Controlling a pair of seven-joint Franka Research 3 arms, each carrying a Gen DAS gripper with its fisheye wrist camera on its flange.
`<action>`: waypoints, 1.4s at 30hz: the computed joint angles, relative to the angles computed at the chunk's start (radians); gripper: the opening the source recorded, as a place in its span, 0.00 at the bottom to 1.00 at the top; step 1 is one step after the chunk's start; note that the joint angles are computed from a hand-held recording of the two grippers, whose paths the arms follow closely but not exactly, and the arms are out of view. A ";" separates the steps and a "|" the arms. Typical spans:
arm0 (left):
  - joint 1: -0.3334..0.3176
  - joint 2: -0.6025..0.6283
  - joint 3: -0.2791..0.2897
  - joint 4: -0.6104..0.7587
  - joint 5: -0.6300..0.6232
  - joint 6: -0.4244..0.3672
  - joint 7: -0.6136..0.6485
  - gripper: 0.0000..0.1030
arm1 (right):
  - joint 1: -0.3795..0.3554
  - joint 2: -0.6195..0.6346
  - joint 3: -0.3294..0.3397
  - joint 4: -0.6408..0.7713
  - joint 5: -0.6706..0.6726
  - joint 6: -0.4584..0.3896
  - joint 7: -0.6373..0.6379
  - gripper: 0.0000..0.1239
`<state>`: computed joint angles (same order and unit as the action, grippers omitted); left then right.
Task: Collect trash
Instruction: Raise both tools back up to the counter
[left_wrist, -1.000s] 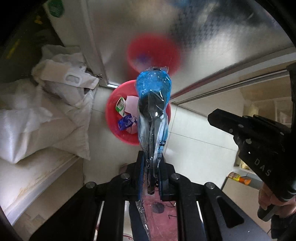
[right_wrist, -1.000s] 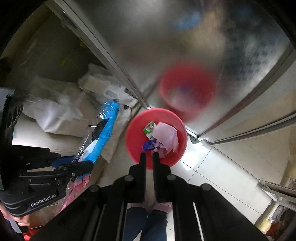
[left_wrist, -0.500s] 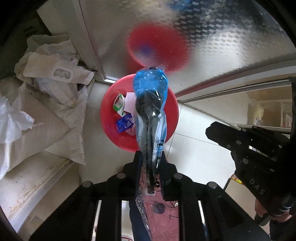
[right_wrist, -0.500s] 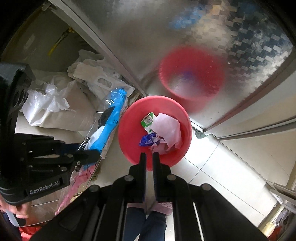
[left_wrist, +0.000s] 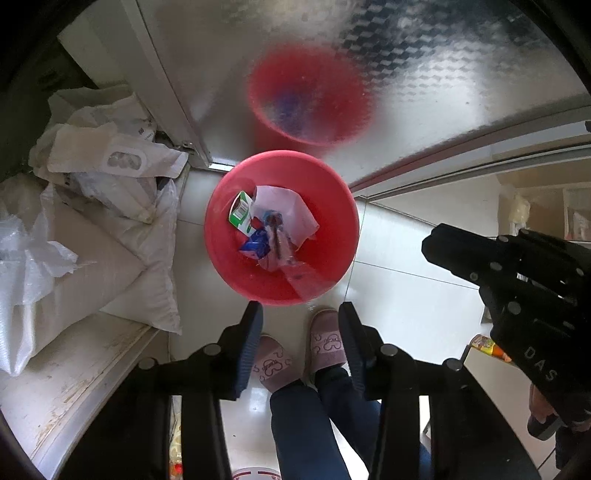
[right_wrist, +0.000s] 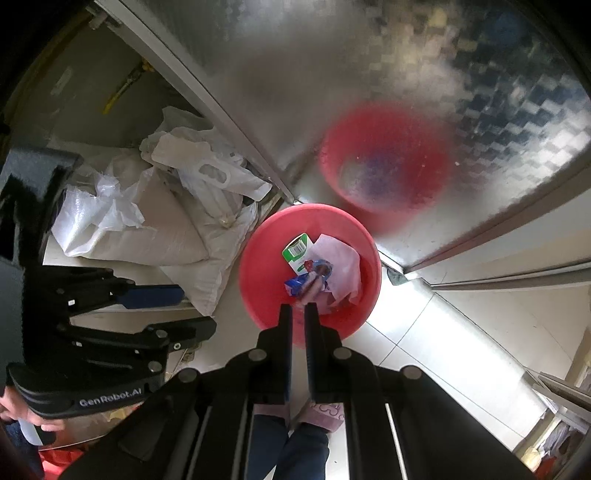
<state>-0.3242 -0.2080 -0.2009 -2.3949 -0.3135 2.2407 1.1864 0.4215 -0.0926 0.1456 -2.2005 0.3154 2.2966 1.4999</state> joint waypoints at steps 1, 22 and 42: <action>0.001 -0.014 -0.001 0.000 0.011 -0.007 -0.002 0.39 | 0.000 -0.007 0.001 0.001 -0.008 -0.008 0.003 0.05; -0.022 -0.308 -0.006 0.311 0.179 -0.470 -0.171 0.72 | -0.035 -0.275 0.016 0.248 -0.107 -0.426 0.063 0.31; 0.025 -0.052 -0.125 1.121 0.488 -0.891 -0.264 1.00 | -0.072 -0.137 0.000 0.839 -0.075 -0.582 0.040 0.73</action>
<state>-0.2991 -0.2603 -0.3258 -1.2743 0.1750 1.3496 0.9229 0.3496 -0.2291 0.1456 -1.3616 0.2403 1.7143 1.5402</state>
